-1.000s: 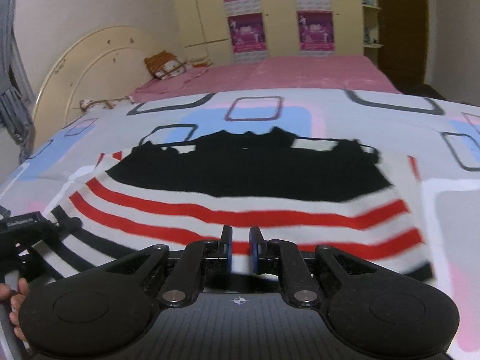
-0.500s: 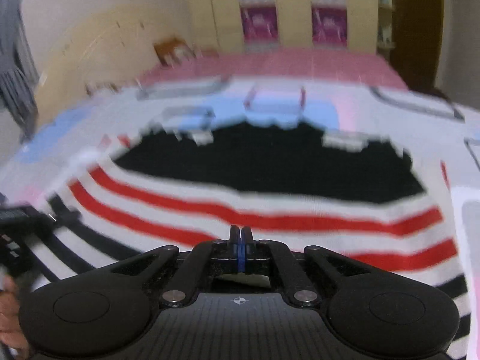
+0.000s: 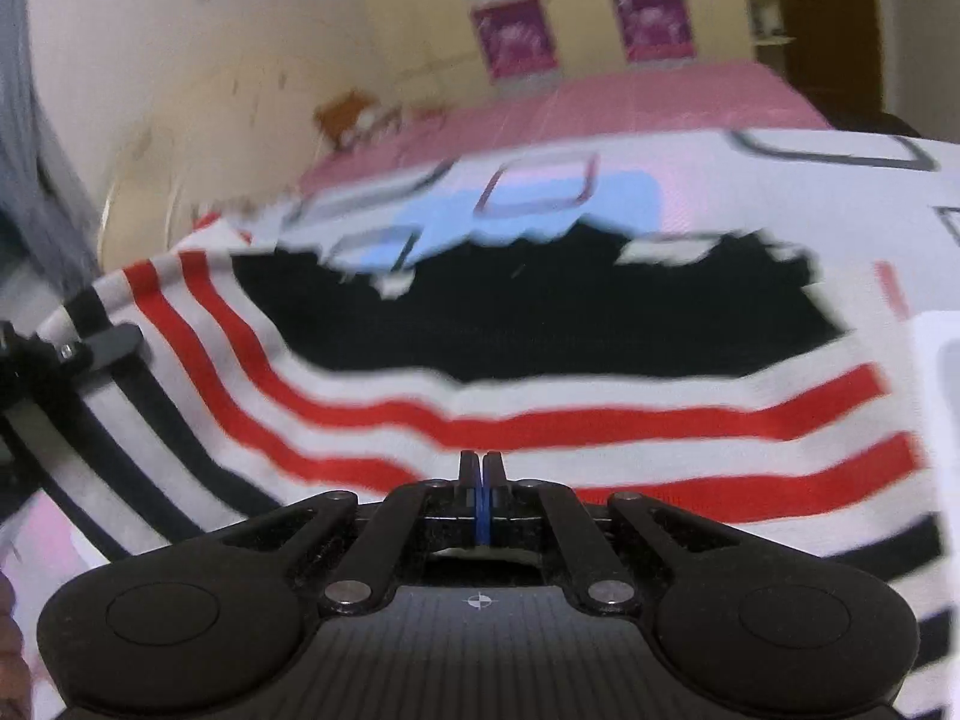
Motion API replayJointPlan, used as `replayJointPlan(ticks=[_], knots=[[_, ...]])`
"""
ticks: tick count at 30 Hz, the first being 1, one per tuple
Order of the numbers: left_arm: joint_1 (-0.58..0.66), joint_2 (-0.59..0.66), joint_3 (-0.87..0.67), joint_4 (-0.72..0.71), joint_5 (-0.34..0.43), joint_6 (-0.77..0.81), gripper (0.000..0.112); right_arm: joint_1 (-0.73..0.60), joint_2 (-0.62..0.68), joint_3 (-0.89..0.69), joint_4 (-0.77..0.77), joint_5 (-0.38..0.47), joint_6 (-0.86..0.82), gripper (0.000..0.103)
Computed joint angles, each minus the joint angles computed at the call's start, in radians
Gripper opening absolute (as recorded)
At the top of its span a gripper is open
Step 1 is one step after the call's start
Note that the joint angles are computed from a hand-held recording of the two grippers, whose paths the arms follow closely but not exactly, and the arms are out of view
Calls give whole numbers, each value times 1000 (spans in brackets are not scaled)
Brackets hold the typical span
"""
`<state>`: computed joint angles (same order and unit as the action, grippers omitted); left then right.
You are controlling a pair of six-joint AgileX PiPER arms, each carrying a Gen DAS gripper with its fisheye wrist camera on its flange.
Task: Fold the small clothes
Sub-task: 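Lift the held edge with both grippers and fold it over the sweater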
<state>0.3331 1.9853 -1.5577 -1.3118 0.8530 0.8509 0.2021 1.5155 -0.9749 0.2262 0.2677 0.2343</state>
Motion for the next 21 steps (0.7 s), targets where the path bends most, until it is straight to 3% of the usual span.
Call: replayJointPlan(ticks=[3, 6, 8, 11, 13, 14, 16, 17, 18, 21], knots=[[-81, -53, 31, -4, 11, 8, 17, -129, -123, 97, 203, 0, -206, 0], [-204, -106, 61, 56, -33, 19, 17, -307, -226, 156, 430, 71, -447, 0], [-293, -121, 82, 107, -71, 26, 17, -446, -283, 184, 522, 136, -561, 0], [-420, -61, 40, 280, -68, -103, 18, -657, -307, 193, 706, 270, -777, 0], [-496, 7, 1, 403, -38, -179, 30, -787, -286, 182, 804, 391, -883, 0], [-529, 21, 10, 454, -59, -207, 31, -824, -271, 170, 808, 426, -879, 4], [-540, -31, 74, 436, -101, -164, 44, -905, -261, 161, 862, 501, -936, 62], [-517, -44, 79, 385, -61, -131, 60, -938, -279, 170, 889, 514, -973, 66], [-481, -74, 102, 320, -27, -96, 65, -958, -288, 172, 905, 527, -1004, 66], [-437, -186, 180, 290, -91, -16, 62, -989, -231, 124, 909, 634, -1013, 66]])
